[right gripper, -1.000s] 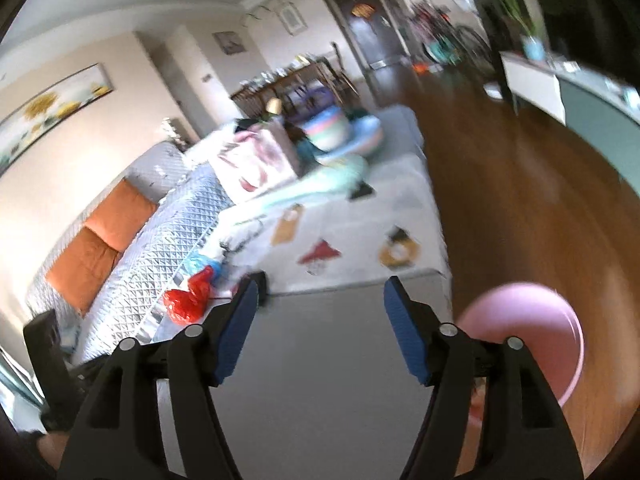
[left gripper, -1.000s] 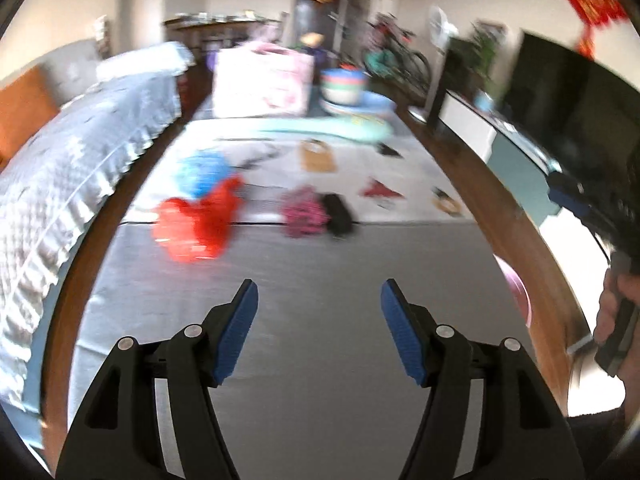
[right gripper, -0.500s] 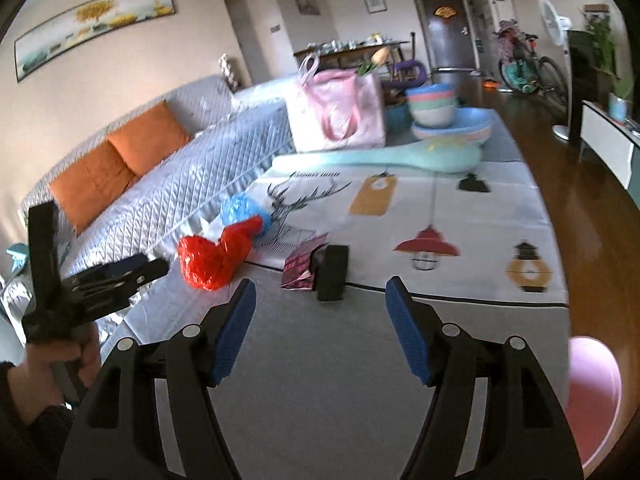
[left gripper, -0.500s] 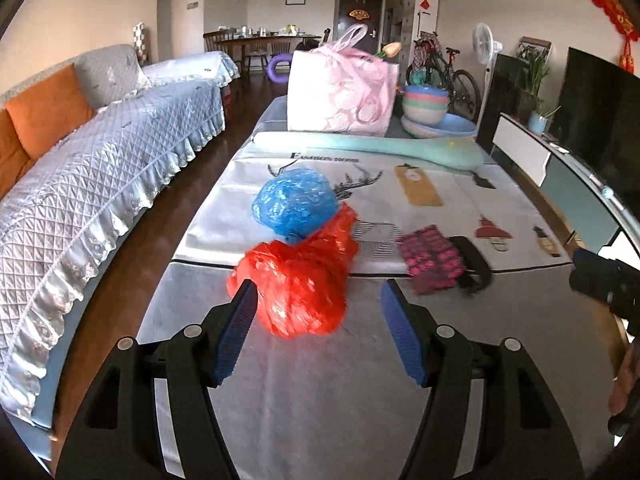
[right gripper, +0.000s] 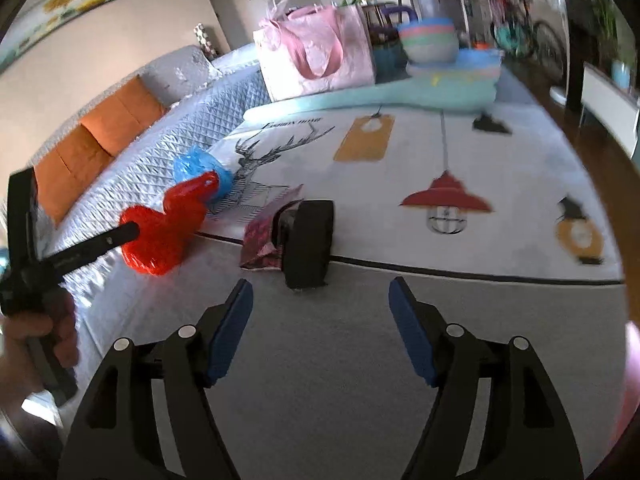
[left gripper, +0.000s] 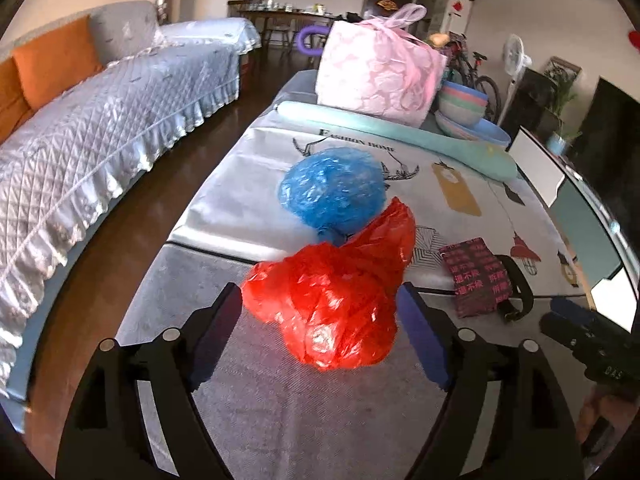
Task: Collect trash
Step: 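Grasp the red plastic bag with the left gripper, then carry the red plastic bag over the pink bin with the left gripper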
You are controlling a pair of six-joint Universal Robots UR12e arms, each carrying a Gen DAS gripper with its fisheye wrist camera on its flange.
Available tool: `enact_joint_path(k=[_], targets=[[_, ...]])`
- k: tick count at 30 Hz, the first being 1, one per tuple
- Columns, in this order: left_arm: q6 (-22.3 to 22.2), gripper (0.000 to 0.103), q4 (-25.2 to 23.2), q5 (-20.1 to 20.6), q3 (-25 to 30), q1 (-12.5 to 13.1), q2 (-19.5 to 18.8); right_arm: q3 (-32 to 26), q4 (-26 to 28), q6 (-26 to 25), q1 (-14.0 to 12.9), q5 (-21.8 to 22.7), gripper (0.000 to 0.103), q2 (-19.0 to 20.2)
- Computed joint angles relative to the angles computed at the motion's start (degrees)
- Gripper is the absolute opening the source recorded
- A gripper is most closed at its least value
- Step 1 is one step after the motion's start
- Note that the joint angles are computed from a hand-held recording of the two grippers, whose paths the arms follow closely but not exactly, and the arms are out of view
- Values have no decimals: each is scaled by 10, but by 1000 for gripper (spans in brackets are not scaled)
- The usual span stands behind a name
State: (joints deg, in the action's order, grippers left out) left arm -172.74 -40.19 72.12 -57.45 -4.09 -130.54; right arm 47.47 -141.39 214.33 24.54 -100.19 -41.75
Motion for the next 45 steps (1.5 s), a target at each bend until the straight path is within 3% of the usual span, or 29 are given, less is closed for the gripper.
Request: enact_joint_path(k=[3,5,7,9,10,11,14,16,18,22,26,30,37,41,45], targets=[[14,77,-4,-11,1,-1,-1,-27,15,-22,-3,20,77,15],[24,35,-18,-22,5,-1,-2,-44,27,-41,-2,14,77,25],[31,30,-36,-28,12,-2,-3,-61,32,-48,-4,23,77,34],[33,27,-44,-22,11,-5,1,-79,50,-71,-5,29,62,43],[38,26,-49,-22,9,-6,3,-93,77,-79,-6,33,34,48],[44,26,-52,-20,6,-7,7,-94,85,-76,-7,41,24,48],[55,25,-69,-22,-9,-8,23,-64,83,-78,-6,37,24,30],[19,25,-93,-58,-23,-1,38,-34,79,-75,-2,33,24,10],[3,25,-98,-58,-45,-1,56,-11,78,-69,0,36,24,-7],[24,25,-79,-47,-90,-9,88,23,65,-45,13,15,24,-40],[32,25,-105,-96,-136,-4,125,80,28,5,32,-7,24,-81],[72,25,-87,-95,-196,-9,171,142,-8,65,56,-11,24,-122],[117,25,-45,-61,-275,-17,237,214,-42,101,94,-56,24,-171],[104,25,-55,-45,-284,-24,250,231,-48,85,95,-68,24,-187],[118,26,-58,-34,-276,-38,250,250,-95,81,81,-58,24,-197]])
